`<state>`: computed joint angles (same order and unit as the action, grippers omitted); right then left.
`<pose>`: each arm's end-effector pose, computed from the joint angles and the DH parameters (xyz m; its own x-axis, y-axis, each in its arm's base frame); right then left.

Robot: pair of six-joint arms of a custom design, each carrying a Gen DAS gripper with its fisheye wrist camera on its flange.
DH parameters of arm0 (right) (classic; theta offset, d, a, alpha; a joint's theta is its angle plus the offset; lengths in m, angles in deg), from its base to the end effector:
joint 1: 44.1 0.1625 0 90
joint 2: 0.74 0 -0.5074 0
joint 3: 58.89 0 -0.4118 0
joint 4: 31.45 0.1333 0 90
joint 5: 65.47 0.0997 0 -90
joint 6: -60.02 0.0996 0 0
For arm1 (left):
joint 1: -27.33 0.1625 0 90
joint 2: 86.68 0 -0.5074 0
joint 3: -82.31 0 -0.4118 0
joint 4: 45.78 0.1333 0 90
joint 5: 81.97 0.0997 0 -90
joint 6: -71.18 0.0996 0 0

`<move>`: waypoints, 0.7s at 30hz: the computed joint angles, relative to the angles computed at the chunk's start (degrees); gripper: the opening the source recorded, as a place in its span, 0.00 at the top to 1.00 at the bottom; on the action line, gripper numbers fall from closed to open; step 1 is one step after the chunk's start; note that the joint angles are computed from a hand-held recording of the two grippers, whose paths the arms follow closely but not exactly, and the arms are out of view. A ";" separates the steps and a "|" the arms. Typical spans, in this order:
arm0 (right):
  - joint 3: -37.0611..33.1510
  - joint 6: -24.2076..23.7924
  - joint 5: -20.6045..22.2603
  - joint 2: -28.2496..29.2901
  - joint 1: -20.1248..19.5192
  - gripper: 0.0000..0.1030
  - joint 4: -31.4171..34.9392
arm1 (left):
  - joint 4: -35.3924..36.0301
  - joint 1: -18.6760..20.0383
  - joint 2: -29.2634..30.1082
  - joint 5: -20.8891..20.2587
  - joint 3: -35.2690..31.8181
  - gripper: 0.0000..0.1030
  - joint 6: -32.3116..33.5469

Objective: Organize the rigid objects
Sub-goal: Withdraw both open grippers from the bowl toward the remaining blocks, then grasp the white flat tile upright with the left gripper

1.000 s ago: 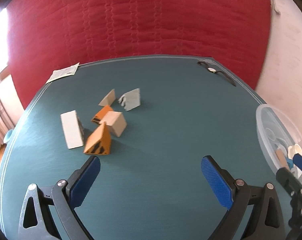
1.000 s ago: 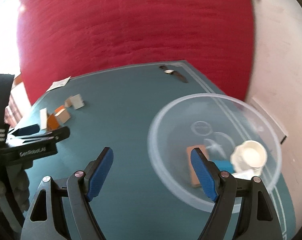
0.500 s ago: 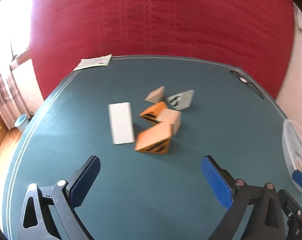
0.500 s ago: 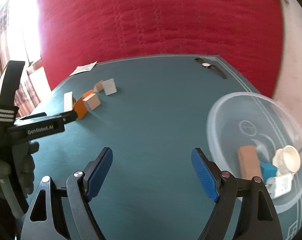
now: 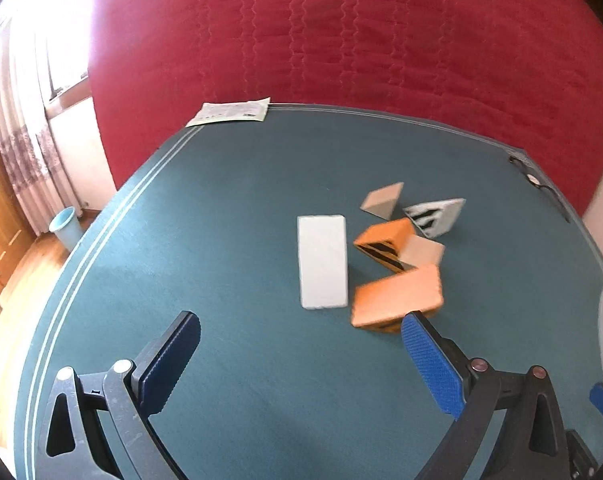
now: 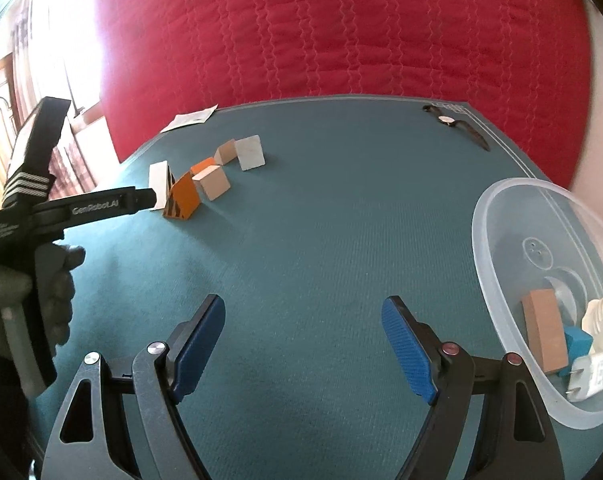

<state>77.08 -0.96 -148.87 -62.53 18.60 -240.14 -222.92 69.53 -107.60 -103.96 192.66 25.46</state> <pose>-0.0973 -0.5041 0.2128 -0.7322 -0.3678 0.5733 -0.6455 0.6432 -0.4118 -0.2753 -0.5542 -0.1094 -0.6864 -0.2695 -0.6755 0.3564 0.6850 -0.6354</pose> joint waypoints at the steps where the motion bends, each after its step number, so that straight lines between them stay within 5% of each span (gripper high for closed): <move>1: -0.08 0.08 0.05 -0.07 -0.02 0.21 0.23 | 0.21 0.24 -0.08 0.07 -0.26 0.01 0.15; 8: -0.17 0.26 0.04 -0.37 0.01 0.21 1.49 | 2.63 1.76 -0.07 0.56 -2.50 0.02 -0.15; 17: -0.58 0.75 -0.44 -0.57 0.09 0.21 3.01 | 1.14 4.22 0.67 -1.81 -5.61 0.29 4.59; 21: -0.78 1.01 -1.02 -0.59 0.12 0.21 3.62 | -3.72 4.74 1.10 -3.62 -5.62 0.32 8.43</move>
<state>76.30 0.05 -149.89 -63.12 18.72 -236.52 -226.65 74.27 -106.50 -107.58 187.04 33.89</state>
